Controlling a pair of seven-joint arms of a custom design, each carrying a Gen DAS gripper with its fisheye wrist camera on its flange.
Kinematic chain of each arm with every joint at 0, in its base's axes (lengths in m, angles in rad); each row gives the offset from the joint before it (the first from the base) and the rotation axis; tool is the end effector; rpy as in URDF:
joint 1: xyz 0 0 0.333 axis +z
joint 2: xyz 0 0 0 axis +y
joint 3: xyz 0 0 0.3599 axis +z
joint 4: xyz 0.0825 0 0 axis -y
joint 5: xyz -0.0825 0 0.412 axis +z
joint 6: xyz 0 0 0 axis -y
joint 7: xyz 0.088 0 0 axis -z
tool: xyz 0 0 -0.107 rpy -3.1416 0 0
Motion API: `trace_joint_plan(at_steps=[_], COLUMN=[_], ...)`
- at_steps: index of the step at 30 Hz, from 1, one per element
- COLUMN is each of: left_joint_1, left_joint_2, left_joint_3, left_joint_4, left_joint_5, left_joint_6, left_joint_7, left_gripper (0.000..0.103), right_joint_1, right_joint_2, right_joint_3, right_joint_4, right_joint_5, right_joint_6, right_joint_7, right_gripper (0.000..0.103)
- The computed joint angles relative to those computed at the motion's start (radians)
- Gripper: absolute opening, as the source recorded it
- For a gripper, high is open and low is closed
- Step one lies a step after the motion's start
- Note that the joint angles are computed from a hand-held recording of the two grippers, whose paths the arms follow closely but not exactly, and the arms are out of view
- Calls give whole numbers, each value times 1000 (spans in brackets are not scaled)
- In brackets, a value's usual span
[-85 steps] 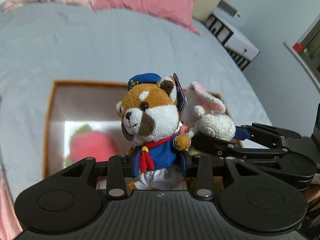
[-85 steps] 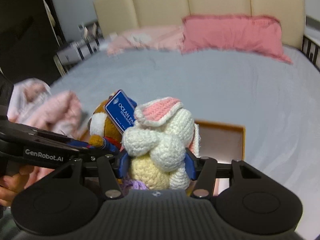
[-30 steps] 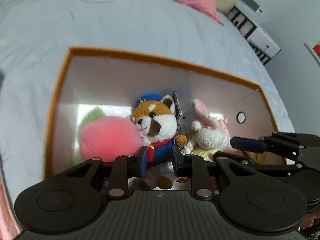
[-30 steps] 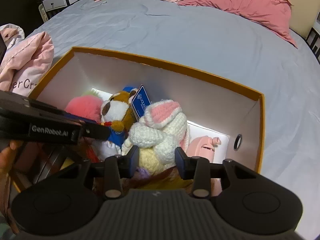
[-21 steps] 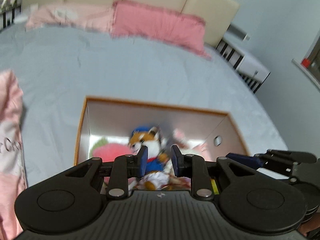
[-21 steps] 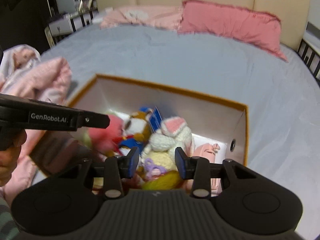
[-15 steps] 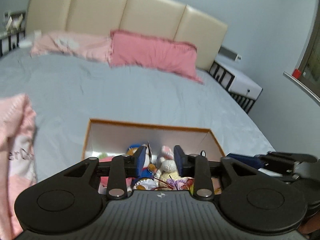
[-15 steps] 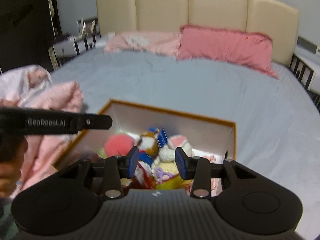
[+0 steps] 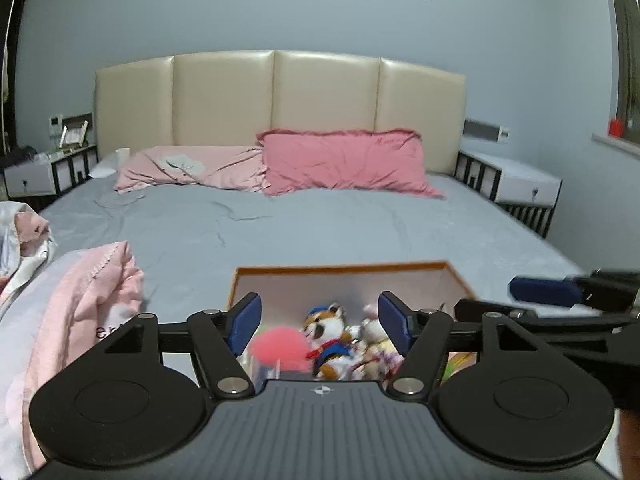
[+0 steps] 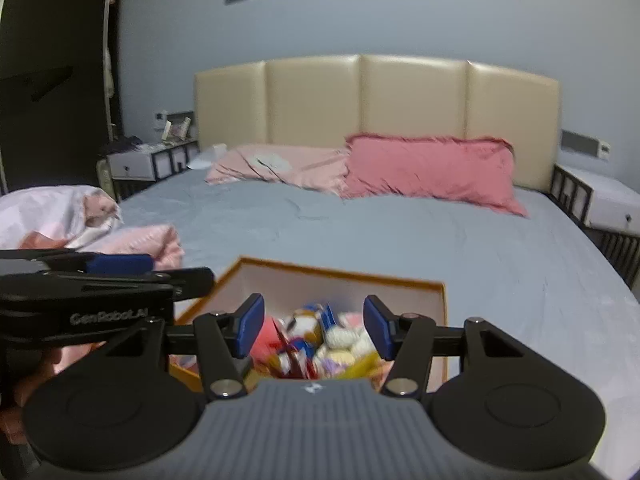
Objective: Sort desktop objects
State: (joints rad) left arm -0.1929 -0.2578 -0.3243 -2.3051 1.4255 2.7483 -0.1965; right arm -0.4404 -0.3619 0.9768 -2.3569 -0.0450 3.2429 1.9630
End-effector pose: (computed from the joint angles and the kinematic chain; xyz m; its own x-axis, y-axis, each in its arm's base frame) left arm 0.4233 -0.2984 0.5203 -0.0013 -0.9993 0.0387 -0.4512 -0.0339 -0.8918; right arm 0.4289 0.3232 0.5636 0.3448 -0.9385 -0.0153 -0.4173 -0.1387 -0.8981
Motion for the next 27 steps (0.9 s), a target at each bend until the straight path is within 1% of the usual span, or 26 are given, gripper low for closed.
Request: trace_joint_plan(at_steps=[1, 3, 5, 8, 11, 13, 16, 18, 20, 21, 23, 27], left_joint_1=[2, -7, -11, -11, -23, -30, -28, -26, -29, -30, -28, -29], left_joint_2=[12, 30, 44, 62, 86, 97, 104, 109, 112, 113, 113, 121], left_joint_3=[-7, -4, 3, 4, 13, 25, 41, 46, 47, 45, 40, 40], left_joint_4=[2, 2, 4, 9, 18, 22, 14, 7, 0, -2, -4, -1], left_joint_5=[17, -20, -41, -9, -47, -103, -159, -209, -277, -308, -340, -414], left_joint_6=[-14, -40, -37, -40, -56, -40, 27, 50, 47, 36, 16, 14], left_joint_7=[-11, 18, 27, -13, 33, 77, 107, 153, 224, 257, 274, 335], left_gripper=[77, 77, 77, 81, 81, 81, 81, 82, 82, 82, 82, 82], right_joint_1=[-43, -76, -114, -185, -223, -241, -267, -279, -270, -270, -265, -260], right_joint_2=[-13, -6, 0, -6, 10, 19, 16, 19, 31, 36, 44, 60], right_joint_3=[39, 71, 107, 173, 212, 231, 254, 261, 254, 252, 245, 242], right_joint_4=[3, 2, -2, -4, 2, 5, 7, 9, 8, 6, 6, 2], right_joint_5=[-1, -4, 1, -11, -37, -62, -100, -121, -136, -143, -158, -174], right_joint_6=[-11, -8, -11, -25, -56, -70, -78, -86, -100, -91, -89, -69], right_joint_7=[13, 33, 61, 100, 124, 143, 164, 167, 171, 180, 184, 185], right_gripper=[59, 62, 62, 64, 64, 65, 66, 68, 68, 69, 70, 71])
